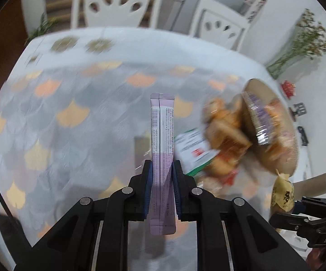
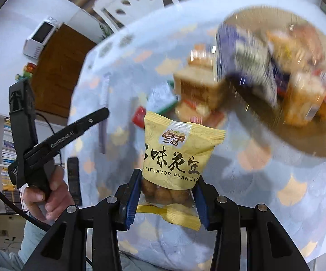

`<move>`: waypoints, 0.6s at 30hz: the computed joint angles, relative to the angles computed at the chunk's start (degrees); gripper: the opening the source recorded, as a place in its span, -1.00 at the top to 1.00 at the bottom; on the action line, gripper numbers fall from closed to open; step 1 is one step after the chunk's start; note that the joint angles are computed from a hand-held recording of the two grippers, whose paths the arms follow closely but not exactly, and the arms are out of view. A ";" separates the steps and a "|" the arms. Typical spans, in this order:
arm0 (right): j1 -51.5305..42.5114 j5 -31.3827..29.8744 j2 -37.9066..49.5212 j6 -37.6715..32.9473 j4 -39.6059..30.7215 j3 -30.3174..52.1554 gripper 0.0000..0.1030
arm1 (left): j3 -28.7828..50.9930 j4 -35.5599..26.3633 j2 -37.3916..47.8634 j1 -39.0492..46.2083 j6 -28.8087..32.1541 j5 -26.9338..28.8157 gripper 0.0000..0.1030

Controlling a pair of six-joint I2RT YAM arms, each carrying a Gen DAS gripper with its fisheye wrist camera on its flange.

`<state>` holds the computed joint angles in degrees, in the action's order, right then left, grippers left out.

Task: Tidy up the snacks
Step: 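Carry the stick pack and peanut bag over the amber plate and open both grippers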

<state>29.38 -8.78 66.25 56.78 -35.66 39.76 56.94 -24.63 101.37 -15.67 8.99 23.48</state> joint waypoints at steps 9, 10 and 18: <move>-17.30 8.53 -10.46 -9.47 -16.71 5.10 0.18 | 9.89 -1.88 0.86 -13.28 -3.72 2.57 0.73; -21.01 8.68 -11.49 -11.23 -17.89 5.32 0.18 | 11.79 -1.97 1.84 -15.51 -4.14 2.49 0.73; -44.72 5.96 -11.11 -23.94 -20.55 9.26 0.18 | 25.26 -4.98 9.45 -26.42 -5.47 -0.66 0.72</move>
